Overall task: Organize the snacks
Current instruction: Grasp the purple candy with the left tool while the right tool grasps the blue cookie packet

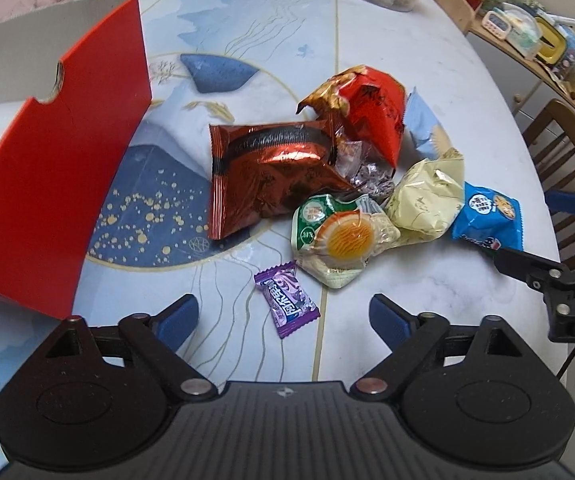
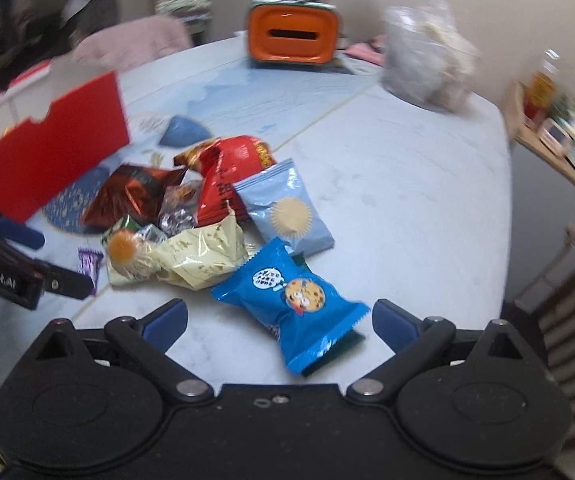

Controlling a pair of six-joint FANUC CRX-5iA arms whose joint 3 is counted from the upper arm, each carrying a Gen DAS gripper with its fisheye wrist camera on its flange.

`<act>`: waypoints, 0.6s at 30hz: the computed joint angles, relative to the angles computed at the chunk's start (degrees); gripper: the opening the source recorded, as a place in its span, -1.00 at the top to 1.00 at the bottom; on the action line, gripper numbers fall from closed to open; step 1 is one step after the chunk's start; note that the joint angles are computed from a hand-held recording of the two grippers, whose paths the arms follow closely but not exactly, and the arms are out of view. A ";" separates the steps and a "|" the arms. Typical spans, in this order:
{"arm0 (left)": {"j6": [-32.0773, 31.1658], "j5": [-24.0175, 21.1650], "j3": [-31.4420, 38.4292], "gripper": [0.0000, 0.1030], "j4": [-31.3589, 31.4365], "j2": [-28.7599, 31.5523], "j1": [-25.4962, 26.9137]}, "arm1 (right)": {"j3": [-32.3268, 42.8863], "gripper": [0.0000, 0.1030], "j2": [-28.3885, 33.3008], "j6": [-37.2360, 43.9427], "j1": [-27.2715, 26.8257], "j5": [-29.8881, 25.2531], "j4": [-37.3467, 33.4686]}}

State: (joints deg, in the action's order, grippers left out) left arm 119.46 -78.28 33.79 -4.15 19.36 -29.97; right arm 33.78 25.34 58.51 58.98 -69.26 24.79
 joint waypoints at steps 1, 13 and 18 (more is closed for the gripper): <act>0.55 -0.48 0.48 -0.77 -0.23 0.38 -0.15 | 0.59 -0.88 0.37 2.18 -0.33 -0.09 -0.58; 4.67 -0.98 2.44 -0.41 -2.65 2.23 -1.60 | 7.02 -0.45 4.44 19.67 -3.39 -1.77 -7.69; 5.91 -1.37 3.03 -0.18 -4.23 2.34 -2.39 | 5.23 -0.28 3.58 18.79 -3.25 -0.27 -7.83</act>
State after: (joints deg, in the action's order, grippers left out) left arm 125.38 -79.65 36.82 -8.38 21.71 -32.36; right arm 39.01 28.92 77.30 55.73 -69.53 16.96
